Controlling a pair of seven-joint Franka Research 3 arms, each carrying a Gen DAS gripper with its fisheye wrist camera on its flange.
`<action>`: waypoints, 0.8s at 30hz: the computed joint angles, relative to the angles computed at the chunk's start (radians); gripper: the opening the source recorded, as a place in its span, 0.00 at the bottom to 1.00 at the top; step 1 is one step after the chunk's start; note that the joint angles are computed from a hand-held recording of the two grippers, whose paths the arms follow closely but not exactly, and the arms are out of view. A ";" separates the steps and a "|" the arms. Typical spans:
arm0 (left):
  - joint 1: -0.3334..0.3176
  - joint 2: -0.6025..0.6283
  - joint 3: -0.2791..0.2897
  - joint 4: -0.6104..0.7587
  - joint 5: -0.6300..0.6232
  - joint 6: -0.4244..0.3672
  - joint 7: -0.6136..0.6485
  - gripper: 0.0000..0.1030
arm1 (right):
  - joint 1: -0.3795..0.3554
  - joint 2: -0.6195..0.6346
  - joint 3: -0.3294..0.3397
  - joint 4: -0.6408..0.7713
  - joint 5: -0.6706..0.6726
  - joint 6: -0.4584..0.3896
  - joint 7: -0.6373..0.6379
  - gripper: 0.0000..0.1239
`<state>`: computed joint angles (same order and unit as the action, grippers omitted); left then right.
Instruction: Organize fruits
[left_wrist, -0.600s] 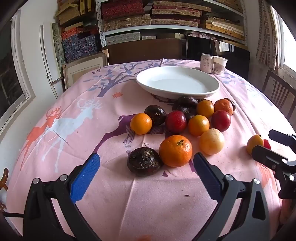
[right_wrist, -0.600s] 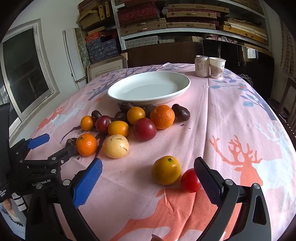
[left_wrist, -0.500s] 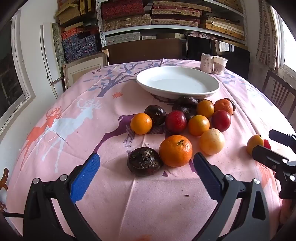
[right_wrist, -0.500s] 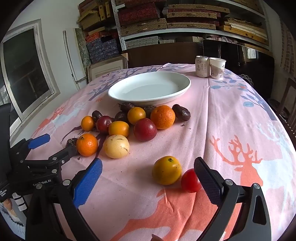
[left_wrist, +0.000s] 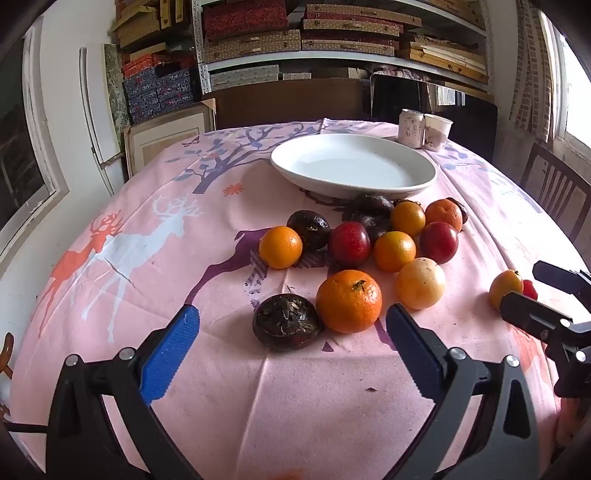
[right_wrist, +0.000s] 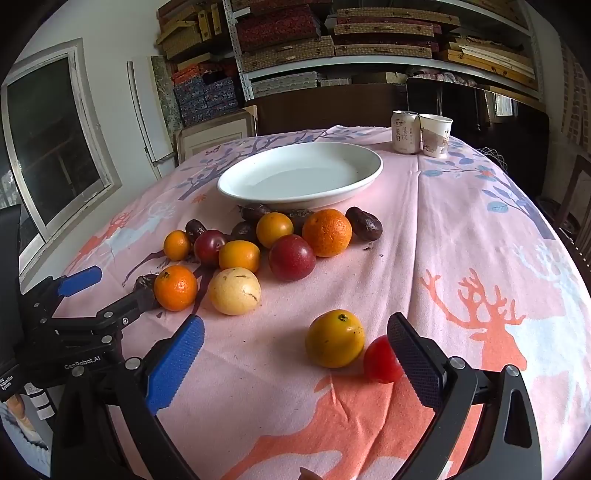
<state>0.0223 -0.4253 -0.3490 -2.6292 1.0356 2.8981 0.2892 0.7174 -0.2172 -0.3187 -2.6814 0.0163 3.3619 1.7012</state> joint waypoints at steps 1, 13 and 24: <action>-0.004 0.001 0.001 0.001 -0.005 -0.003 0.003 0.96 | -0.005 0.000 0.007 0.001 0.002 -0.002 0.000 0.80; 0.004 -0.003 0.000 -0.004 -0.004 0.017 0.006 0.96 | 0.006 0.002 -0.010 0.001 -0.013 0.001 0.010 0.80; 0.011 -0.005 -0.007 -0.006 -0.005 0.025 0.005 0.96 | 0.004 0.006 -0.004 0.005 -0.010 -0.001 0.011 0.80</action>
<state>0.0336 -0.4302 -0.3556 -2.6348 1.0308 2.9234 0.2939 0.7214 -0.2116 -0.3226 -2.6764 0.0063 3.3612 1.7118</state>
